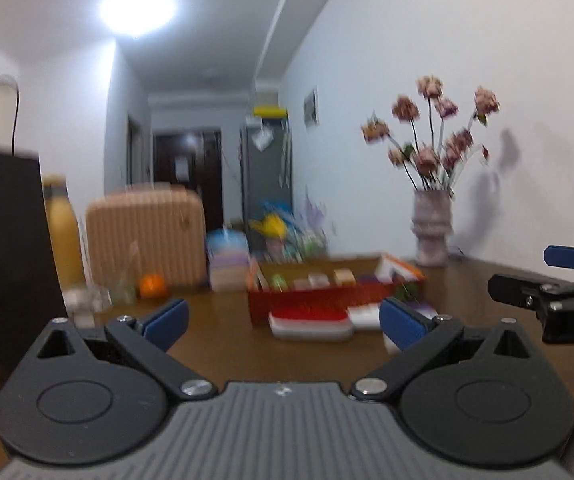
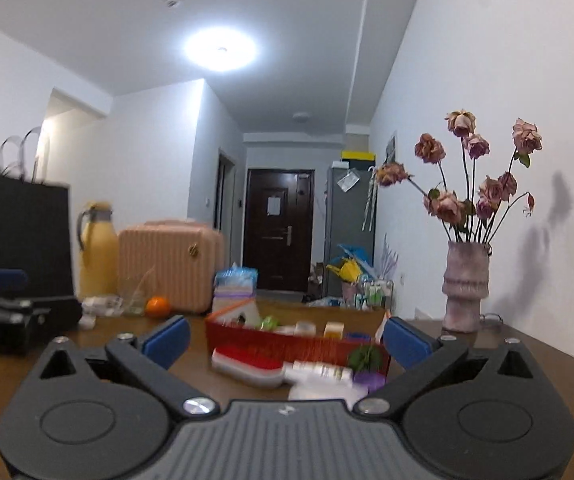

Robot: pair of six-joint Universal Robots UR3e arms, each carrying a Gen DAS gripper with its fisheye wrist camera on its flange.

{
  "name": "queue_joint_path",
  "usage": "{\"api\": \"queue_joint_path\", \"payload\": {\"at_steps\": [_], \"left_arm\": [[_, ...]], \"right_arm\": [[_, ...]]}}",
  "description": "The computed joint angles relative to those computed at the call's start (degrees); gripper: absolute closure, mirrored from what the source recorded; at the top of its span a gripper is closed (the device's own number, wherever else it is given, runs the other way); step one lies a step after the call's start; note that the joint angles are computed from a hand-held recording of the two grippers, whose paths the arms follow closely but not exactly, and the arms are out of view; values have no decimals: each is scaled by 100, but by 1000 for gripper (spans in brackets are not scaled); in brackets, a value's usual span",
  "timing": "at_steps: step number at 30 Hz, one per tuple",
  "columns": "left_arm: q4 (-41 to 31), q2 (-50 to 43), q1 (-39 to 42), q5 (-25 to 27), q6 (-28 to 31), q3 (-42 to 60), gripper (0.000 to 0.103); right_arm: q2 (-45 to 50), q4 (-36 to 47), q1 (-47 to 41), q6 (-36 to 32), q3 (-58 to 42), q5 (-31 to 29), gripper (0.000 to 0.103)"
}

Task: Organize rigid objects
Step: 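Withdraw both tools from the box back toward the table items, then grasp the translucent white plastic container with both grippers from its sides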

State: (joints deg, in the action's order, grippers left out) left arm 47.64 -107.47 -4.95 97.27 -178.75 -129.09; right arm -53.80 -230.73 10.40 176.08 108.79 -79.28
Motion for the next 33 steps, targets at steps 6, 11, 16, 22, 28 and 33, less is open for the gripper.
{"api": "queue_joint_path", "payload": {"at_steps": [6,11,16,22,28,33], "left_arm": [[185,-56,-7,-142,-72,-165,0],[-152,-241,-44,-128,-205,234,0],[-672,-494,-82,-143,-175,780,0],[-2469,-858,-109,-275,-131,2113,0],[-4536,-1733,53,-742,-85,4195,0],[-5884,-2949,155,-1247,-101,6511,1]], "right_arm": [[-167,-715,110,249,892,-372,0],[-71,-625,169,90,749,-493,0],[106,58,82,193,273,-453,0],[375,1847,-152,546,-929,-257,2],[918,4282,-544,1182,-2843,333,23],[1842,5209,-756,1507,-4640,805,34]]}}
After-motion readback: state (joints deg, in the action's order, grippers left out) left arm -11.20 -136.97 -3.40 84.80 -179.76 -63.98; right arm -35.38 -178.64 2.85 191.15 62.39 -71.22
